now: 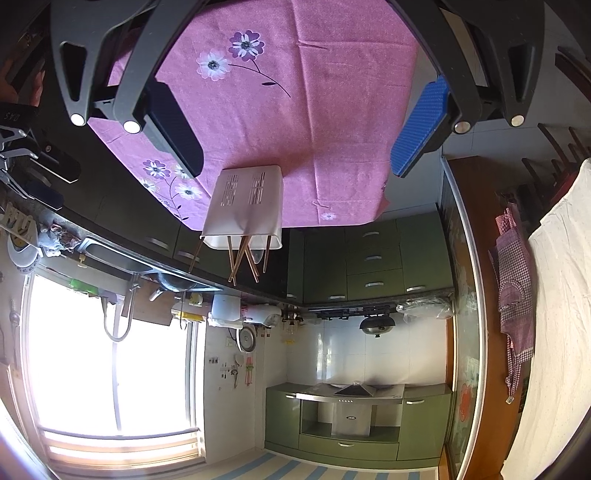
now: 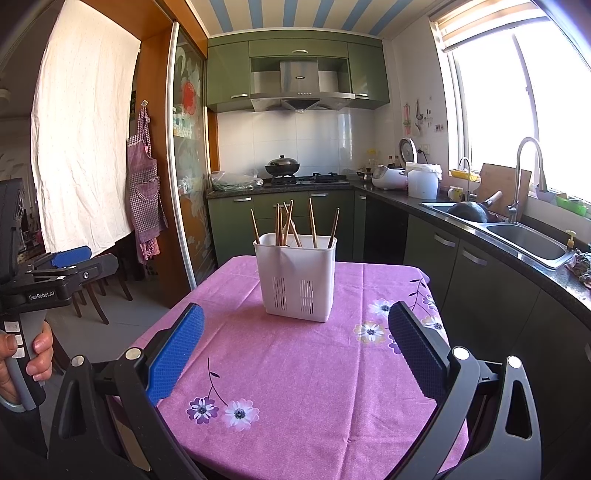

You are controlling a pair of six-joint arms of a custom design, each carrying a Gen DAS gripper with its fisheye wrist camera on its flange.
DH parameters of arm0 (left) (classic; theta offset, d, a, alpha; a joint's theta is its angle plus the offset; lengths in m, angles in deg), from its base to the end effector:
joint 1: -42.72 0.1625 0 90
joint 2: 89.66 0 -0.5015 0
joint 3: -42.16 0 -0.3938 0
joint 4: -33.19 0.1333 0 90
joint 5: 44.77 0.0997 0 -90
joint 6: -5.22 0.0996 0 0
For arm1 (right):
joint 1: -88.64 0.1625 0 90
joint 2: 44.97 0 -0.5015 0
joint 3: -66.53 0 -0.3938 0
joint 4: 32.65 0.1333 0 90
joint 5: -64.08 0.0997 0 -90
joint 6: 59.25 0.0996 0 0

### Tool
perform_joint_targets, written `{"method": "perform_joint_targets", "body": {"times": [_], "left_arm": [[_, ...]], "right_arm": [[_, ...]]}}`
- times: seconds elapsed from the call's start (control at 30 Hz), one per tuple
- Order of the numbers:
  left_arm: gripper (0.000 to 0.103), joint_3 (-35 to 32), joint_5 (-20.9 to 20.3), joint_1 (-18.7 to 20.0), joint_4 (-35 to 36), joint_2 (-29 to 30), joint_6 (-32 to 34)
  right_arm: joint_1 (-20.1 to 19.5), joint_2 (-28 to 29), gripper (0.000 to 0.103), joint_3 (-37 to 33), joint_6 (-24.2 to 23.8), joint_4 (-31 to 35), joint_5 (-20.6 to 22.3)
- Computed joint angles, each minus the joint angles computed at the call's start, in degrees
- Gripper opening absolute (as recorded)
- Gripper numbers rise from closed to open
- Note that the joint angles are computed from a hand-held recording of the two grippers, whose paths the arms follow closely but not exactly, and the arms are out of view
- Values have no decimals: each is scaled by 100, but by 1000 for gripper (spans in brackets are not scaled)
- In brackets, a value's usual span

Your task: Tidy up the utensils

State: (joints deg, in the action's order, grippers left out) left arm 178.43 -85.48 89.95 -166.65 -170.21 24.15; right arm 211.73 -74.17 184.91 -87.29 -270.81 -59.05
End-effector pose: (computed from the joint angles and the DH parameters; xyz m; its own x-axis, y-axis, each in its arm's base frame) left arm -0.1287 -0.4466 0.3745 -0.7183 0.1320 -0.6831 0.6671 0.4096 -0.6223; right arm 0.3752 -0.4314 0.0559 -0.7127 -0.2601 0.6515 -0.6984 0.3506 -0.6240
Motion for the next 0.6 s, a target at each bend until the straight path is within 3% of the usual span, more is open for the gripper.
{"method": "perform_joint_targets", "body": {"times": [0.17,0.3,0.37,0.47,0.6], "left_arm": [[96,-42,-520,141,319,-134,-122],[96,54,-130,23,-429,101,311],[96,31,13,10,-419,132,266],[96,43,-43,30,-430,120,265],[96,168,-36,-69,-1004,227,654]], "right_arm": [[-9,28,98,-9,15,9,3],[-13,33,98,-6,31,-2,2],[-17,33,98,-11,36,20,-5],[-17,49,98,-2,51,14,2],[-19,36,98,7,65,34,11]]}}
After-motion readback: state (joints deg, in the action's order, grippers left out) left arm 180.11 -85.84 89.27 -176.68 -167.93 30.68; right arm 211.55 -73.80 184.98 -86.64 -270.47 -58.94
